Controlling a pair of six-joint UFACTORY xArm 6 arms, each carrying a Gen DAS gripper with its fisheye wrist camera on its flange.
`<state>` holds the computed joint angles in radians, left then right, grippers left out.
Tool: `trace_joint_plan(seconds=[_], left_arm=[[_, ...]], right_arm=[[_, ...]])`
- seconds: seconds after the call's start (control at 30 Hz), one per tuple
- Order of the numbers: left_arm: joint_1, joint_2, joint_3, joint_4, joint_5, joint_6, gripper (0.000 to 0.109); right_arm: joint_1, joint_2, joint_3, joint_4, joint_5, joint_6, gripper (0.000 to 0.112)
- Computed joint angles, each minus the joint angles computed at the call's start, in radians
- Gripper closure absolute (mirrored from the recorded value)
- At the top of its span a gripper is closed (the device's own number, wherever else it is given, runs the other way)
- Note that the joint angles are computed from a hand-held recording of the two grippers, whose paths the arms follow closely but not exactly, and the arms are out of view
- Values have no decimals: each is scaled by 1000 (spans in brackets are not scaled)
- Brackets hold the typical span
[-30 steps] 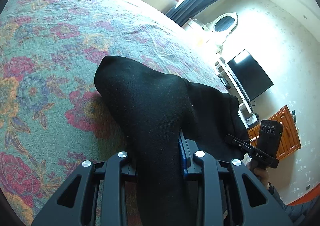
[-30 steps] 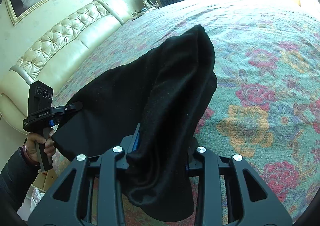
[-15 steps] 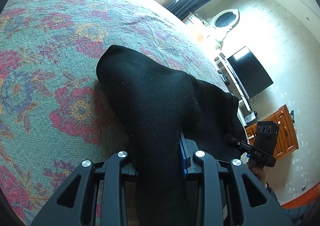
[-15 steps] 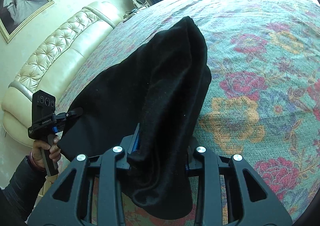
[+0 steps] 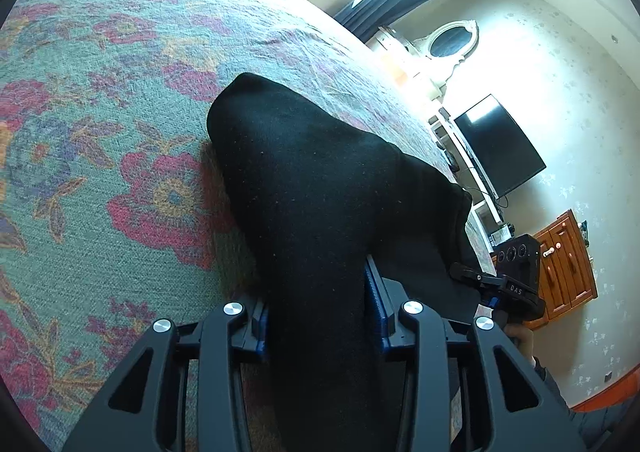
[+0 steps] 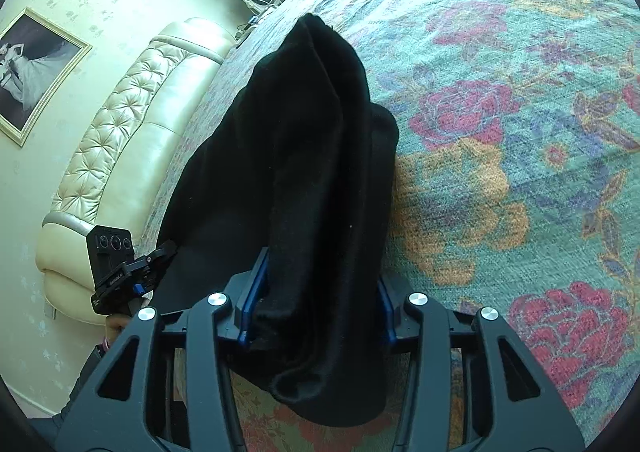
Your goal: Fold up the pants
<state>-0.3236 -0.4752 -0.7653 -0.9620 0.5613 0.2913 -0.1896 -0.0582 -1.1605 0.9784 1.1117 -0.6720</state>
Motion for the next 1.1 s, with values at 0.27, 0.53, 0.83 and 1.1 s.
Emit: trace_joint_plan(seconds=[0.27,0.53,0.83,1.1], left_arm=[[-13,-108,87,-2,-34,-58,70],[-22,-137,105,-29,-99,-89,69],[-47,-121,113,36,-141,-109,64],[-71,-87,149,105,-156,-159,50]], right_arm=[[-115,-7,29,84,209,75,50],[-156,-32,76,103,223,44,58],[-214,-26,65,137,300,21,32],[-223,-31,101,84,263,10,73]])
